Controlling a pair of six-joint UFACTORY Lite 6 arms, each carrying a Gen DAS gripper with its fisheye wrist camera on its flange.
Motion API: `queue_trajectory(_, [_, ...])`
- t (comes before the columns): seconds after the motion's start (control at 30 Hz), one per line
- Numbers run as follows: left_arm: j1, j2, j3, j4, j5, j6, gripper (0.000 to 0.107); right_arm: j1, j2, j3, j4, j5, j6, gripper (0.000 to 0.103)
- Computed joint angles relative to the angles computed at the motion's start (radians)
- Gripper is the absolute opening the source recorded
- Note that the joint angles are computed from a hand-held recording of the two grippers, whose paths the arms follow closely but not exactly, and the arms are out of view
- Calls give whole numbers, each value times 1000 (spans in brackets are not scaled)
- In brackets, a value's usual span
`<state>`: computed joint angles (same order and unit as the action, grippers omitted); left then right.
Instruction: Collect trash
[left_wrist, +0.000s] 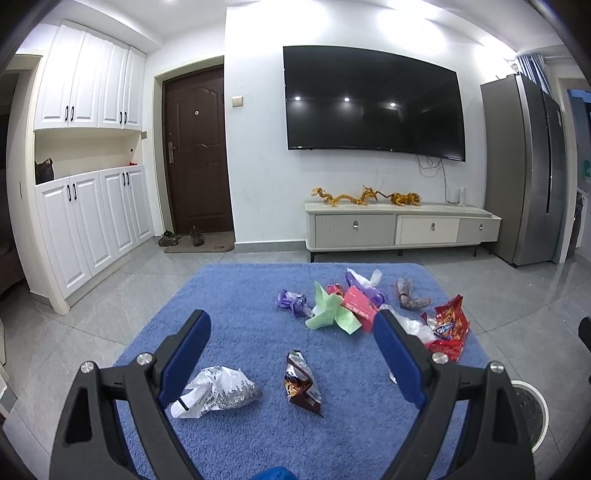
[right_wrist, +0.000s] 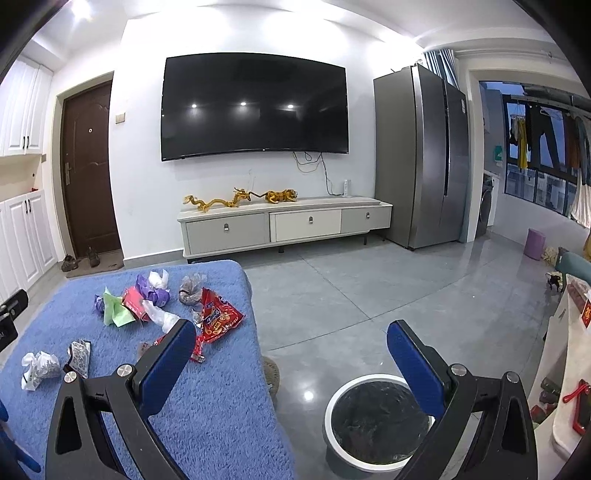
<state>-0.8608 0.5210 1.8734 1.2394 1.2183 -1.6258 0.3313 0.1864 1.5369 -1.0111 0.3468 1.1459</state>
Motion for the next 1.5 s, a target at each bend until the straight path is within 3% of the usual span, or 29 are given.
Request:
queue_trajectory(0.13, [11, -10, -12, -6, -21, 2, 89, -14, 1, -10, -61, -31, 61, 103])
queue_trajectory(0.6, [98, -27, -73, -72, -157, 17, 89, -33, 130, 122, 229, 7, -230, 103])
queue_trajectory(0.83, [153, -97, -184, -55, -197, -26, 89, -18, 155, 165, 204, 18, -210, 103])
queue_trajectory(1.17, [302, -329, -496, -21, -270, -103, 89, 48, 375, 466, 534, 94, -584, 103])
queue_trajectory(1.33, [417, -482, -690, -58, -368, -64, 89, 88, 533, 678, 783, 156, -843, 103])
queue_trajectory(1.5, [524, -617, -852, -132, -538, 21, 89, 128, 768, 1021, 959, 315, -1022, 103])
